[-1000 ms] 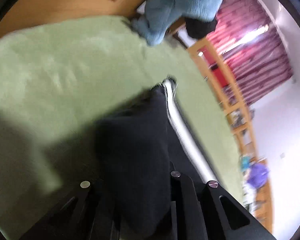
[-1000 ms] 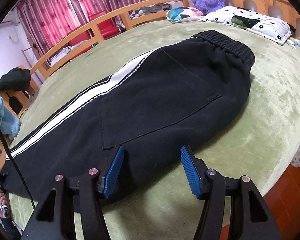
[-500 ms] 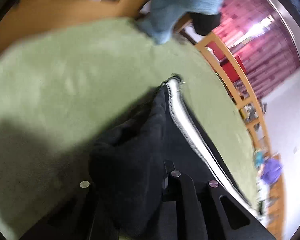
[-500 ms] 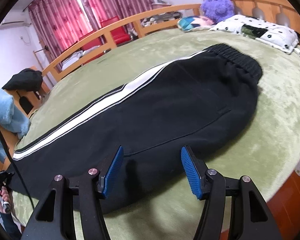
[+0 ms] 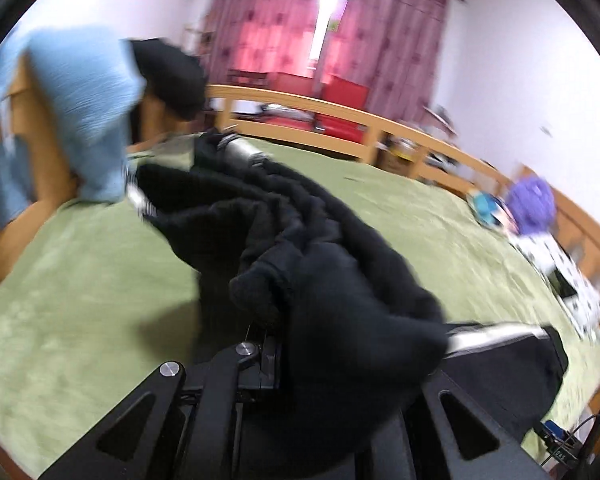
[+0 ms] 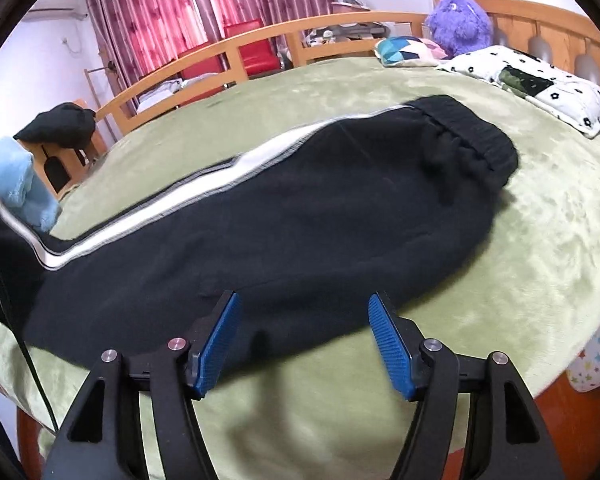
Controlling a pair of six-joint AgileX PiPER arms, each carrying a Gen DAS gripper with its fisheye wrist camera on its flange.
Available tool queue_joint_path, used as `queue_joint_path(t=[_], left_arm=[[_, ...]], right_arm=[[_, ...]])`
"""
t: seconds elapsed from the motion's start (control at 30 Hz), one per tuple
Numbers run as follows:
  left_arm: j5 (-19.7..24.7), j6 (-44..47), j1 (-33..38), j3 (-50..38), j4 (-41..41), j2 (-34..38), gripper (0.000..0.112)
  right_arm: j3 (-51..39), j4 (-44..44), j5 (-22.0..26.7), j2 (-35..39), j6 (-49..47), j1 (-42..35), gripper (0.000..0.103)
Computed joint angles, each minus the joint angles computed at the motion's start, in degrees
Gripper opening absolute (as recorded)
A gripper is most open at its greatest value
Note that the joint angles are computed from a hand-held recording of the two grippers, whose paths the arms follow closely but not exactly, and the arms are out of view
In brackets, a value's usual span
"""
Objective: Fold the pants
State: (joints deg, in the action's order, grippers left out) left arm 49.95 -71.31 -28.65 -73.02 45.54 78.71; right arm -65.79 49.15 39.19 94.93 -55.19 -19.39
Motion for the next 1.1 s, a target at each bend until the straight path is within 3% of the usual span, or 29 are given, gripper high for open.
queue_joint_path(t=[0.13, 0.27, 0.4, 0.47, 0.5, 0.53, 0.7, 0.77, 0.9, 0.93, 1.1], left_arm=[[0.5, -1.1, -7.7, -10.2, -2.1, 13.2, 0.011], [0.2, 3.2, -11.4, -17.3, -9.5, 25.8, 0.011], [-0.1, 12.3, -9.4, -20.9, -22.2, 32.8, 0.028], [-7.5, 14.5, -8.1, -14.8, -25.0, 28.2, 0.051], [-11.8, 17.9, -6.6, -11.1, -29.4, 24.7, 0.071], [-15.1, 19.8, -5.8, -7.6, -31.9, 21.2, 0.077], [-17.0, 14.6, -5.0, 4.3, -23.9, 5.7, 0.081], [-13.0, 9.4, -3.9, 8.1, -18.3, -0.2, 0.083], [-9.3, 5.3, -0.1, 14.4, -13.8, -8.1, 0.083], [-7.8, 4.9, 1.2, 16.2, -13.4, -10.3, 0.083], [-11.4, 15.5, 12.1, 25.4, -24.4, -18.4, 0.083]], right_arm=[[0.5, 1.9, 5.2, 1.0, -4.0, -5.2, 0.066], [1.9, -0.3, 5.0, 0.3, -4.5, -7.6, 0.066], [3.2, 0.3, 5.2, -0.3, -7.1, -8.6, 0.066], [4.0, 1.1, 5.2, -0.8, -7.9, -8.4, 0.066], [4.0, 1.6, 5.3, -0.9, -8.2, -7.9, 0.066], [4.1, 1.7, 5.3, -1.1, -8.0, -7.2, 0.066], [3.4, 4.5, 4.8, -1.8, -7.5, -1.2, 0.066], [2.9, 6.3, 5.0, -2.2, -7.8, 1.4, 0.066], [0.4, 11.1, 5.1, -2.4, -7.7, 9.6, 0.066], [-0.8, 10.8, 4.5, -2.1, -7.0, 12.3, 0.066], [-7.2, 7.2, 1.4, 1.7, -3.8, 24.2, 0.065]])
